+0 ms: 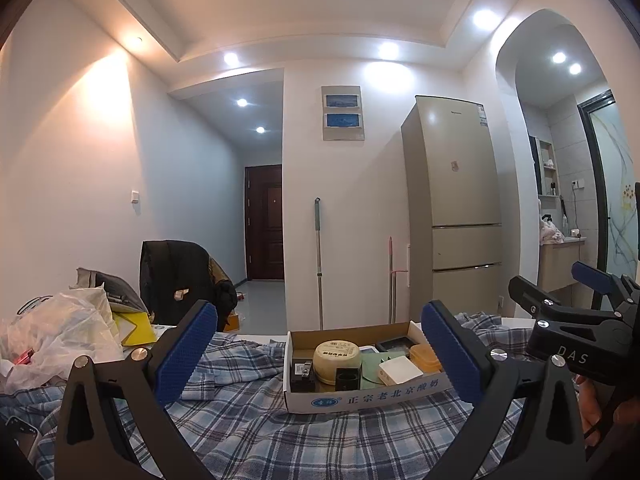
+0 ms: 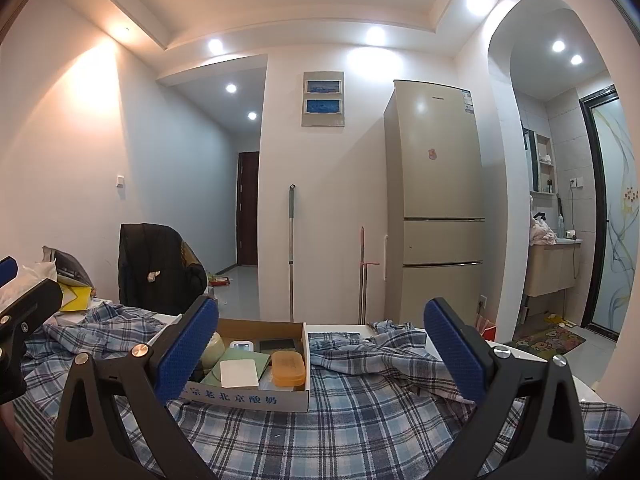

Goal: Organize rigid objects

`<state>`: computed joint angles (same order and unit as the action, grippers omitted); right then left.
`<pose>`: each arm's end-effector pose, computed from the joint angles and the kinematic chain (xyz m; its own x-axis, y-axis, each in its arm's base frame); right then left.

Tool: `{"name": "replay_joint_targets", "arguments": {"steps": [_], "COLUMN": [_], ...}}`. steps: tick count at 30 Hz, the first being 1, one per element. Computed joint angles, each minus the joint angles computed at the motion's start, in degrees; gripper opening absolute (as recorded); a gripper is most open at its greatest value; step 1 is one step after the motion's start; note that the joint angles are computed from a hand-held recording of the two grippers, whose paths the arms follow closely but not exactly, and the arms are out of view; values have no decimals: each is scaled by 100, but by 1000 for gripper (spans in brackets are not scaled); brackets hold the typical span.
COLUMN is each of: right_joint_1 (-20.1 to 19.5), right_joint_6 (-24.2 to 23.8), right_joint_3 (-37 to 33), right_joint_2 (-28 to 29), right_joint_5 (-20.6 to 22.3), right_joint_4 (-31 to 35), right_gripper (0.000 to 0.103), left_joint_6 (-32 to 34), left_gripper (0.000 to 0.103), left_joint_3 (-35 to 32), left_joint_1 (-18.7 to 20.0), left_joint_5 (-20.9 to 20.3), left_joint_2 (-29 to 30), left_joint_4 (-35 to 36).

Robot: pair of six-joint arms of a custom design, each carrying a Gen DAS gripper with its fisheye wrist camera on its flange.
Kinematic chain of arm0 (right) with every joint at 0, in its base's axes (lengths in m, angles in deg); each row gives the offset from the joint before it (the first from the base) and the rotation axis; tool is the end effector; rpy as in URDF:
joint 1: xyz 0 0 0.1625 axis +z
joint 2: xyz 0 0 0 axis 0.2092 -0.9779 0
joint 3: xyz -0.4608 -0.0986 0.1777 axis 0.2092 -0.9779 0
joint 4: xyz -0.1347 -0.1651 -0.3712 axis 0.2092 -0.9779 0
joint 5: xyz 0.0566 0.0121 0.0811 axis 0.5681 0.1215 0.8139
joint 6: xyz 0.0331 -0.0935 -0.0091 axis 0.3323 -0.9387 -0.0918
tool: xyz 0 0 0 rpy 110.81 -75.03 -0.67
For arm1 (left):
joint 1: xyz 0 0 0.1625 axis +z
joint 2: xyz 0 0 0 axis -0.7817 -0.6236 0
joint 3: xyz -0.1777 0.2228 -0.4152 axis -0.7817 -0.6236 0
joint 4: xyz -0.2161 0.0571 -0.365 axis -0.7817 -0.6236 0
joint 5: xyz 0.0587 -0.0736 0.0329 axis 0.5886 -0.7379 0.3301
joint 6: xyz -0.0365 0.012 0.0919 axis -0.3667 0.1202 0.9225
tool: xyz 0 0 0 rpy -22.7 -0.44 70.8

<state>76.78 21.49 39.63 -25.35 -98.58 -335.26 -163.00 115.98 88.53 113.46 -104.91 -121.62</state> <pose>0.1236 -0.5274 0.2175 -0.6781 -0.0374 0.7340 -0.7348 0.0496 -0.6764 -0.2648 -0.4690 0.0537 -0.6940 -0.0268 -0.7195 0.7195 0.0090 -0.6944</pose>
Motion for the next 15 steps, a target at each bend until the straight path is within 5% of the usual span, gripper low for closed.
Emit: {"name": "replay_joint_targets", "arguments": {"steps": [15], "right_joint_1": [10], "right_joint_6": [-13], "right_joint_3": [-12], "right_joint_2": [-11], "right_joint_5": [-46], "right_joint_4": [50], "right_gripper": [103], "left_joint_6": [-131], "left_gripper": [103], "left_joint_3": [-24], "left_joint_1": [23], "left_joint_5": [97], "left_joint_2": [-38], "left_joint_4": [238]}}
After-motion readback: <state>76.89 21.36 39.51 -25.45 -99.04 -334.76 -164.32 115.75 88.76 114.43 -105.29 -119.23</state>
